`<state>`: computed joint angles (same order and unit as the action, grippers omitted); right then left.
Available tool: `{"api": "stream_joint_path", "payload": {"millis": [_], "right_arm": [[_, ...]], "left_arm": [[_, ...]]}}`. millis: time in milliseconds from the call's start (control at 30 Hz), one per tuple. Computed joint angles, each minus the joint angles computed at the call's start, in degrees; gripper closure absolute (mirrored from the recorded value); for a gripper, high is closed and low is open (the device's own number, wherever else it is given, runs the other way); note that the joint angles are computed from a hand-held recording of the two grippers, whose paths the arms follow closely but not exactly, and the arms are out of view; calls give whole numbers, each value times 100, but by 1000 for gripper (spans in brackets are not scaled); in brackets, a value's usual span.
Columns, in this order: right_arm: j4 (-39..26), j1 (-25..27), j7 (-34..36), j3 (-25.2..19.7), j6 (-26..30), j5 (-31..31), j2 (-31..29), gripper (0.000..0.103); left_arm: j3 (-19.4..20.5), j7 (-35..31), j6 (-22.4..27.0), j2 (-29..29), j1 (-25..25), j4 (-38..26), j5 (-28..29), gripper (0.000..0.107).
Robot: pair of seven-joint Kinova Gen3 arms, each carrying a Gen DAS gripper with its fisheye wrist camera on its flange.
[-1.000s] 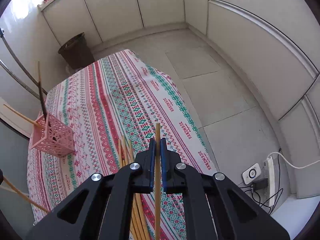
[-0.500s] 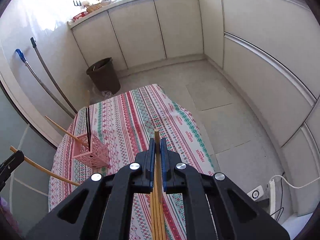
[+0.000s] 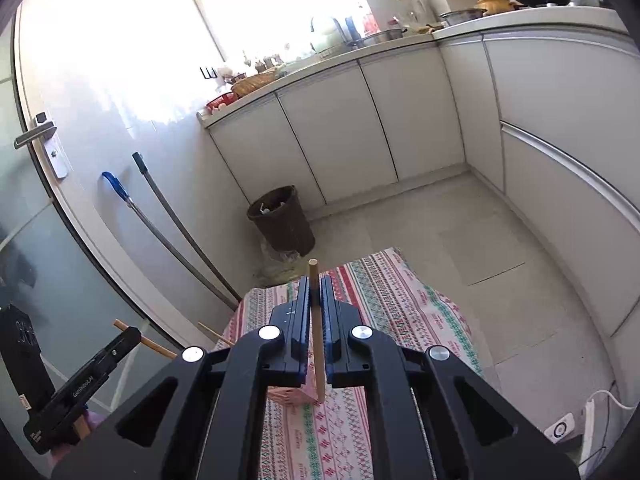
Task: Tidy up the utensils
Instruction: 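Insert both held chopsticks into the pink basket and open both tools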
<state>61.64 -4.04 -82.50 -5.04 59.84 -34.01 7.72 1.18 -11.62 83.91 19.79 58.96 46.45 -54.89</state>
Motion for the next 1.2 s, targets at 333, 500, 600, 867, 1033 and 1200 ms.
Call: {"api": "stream_joint_path", "payload": {"millis": [333,500,600,867,1033,1200], "right_arm": [[-349,-247,-461,-192,-118,101,411,97],[-319,-361,-564,-257,-251,248,460,97],[-296,-455,-632,-279,-354,371,475,97],[-189,-792,-939,-321,-733,764,583,97],[-94,-953,-1055,-422,-1004,875,746,97],[185,-1096,-1020,-463,-1272,1006,836,81]], "left_arm": [[-137,391,4,-19,-341,340,2,100],[-2,963,-16,-193,-492,769,-11,99],[66,1385,241,-291,-332,871,-370,91],[367,1517,471,-406,-490,943,-361,88],[396,1294,448,-331,-570,864,-201,87],[361,1084,422,-198,-585,747,-24,86]]}}
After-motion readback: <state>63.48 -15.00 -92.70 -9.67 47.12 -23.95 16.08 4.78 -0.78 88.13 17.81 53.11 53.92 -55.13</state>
